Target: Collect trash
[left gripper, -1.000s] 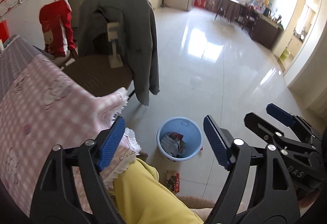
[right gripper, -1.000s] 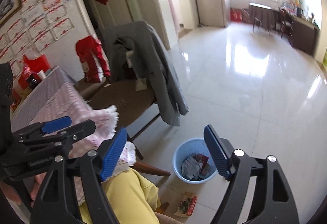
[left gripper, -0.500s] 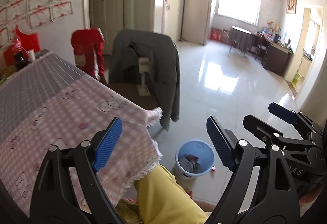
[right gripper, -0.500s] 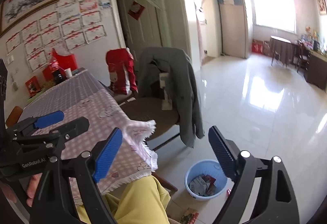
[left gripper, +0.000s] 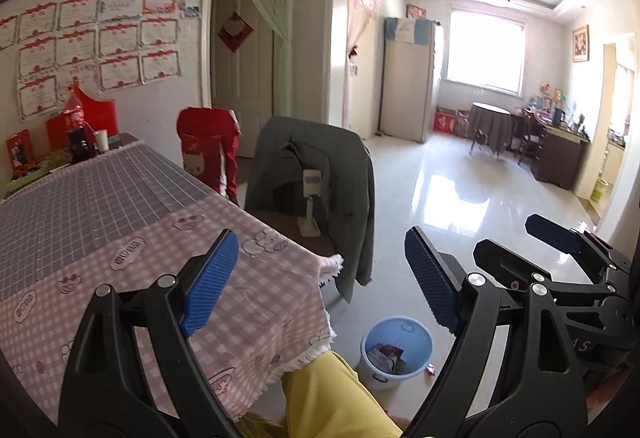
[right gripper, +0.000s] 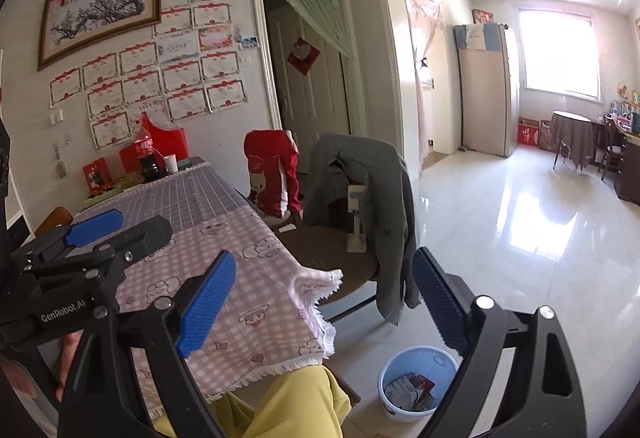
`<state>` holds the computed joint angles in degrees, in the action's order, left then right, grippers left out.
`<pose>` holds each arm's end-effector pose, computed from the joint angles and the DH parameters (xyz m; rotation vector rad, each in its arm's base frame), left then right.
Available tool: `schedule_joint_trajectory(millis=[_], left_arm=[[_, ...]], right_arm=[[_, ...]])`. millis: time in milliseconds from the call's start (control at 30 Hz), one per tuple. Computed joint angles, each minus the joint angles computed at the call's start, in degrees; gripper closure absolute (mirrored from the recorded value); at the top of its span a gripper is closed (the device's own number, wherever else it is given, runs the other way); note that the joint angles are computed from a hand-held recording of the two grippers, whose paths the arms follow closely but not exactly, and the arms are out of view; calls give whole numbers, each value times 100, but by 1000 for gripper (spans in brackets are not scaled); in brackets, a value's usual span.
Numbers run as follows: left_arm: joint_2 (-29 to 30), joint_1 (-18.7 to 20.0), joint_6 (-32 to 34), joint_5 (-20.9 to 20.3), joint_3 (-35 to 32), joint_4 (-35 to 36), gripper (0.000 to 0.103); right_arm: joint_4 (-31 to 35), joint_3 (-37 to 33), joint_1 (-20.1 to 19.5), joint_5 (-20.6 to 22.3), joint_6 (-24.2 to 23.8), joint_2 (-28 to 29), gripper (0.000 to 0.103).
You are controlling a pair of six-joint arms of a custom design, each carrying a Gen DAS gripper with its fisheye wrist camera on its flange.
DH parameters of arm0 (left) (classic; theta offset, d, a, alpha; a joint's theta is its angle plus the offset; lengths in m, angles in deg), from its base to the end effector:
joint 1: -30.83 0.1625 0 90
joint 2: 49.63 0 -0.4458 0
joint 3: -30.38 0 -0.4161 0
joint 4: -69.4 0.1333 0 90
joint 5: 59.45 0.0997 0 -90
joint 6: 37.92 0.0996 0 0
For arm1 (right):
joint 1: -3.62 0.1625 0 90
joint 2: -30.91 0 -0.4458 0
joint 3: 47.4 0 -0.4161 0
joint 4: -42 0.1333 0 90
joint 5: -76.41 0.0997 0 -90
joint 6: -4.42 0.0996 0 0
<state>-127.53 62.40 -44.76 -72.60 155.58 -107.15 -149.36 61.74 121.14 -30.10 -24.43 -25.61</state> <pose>-0.2775 -0.4408 0.3381 0.3448 1.9552 -1.3910 0.3870 -0.5156 0.2157 1.0820 -2.3825 1.1783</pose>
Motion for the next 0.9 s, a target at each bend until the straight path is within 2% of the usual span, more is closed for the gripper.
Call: schedule_joint_trajectory(millis=[200,400,600,733,900], left_arm=[[85,-93,177,188,28,-440,19],[13,-102,-45,238,55,-182,19],[87,-101,85,310,50,-379,19],[15,-96,-187,303,68,-51,19],[15,-111,-183,330,53,16,19]], right_arm=[[-35,20,52,68,-102,-20,15],[-71,2,74,17,-112,19,15],[31,-28,58,-29,-12,54,15],[25,-37,48,-35,-10,64,15],[7,-30,46,-44,-16,63,15]])
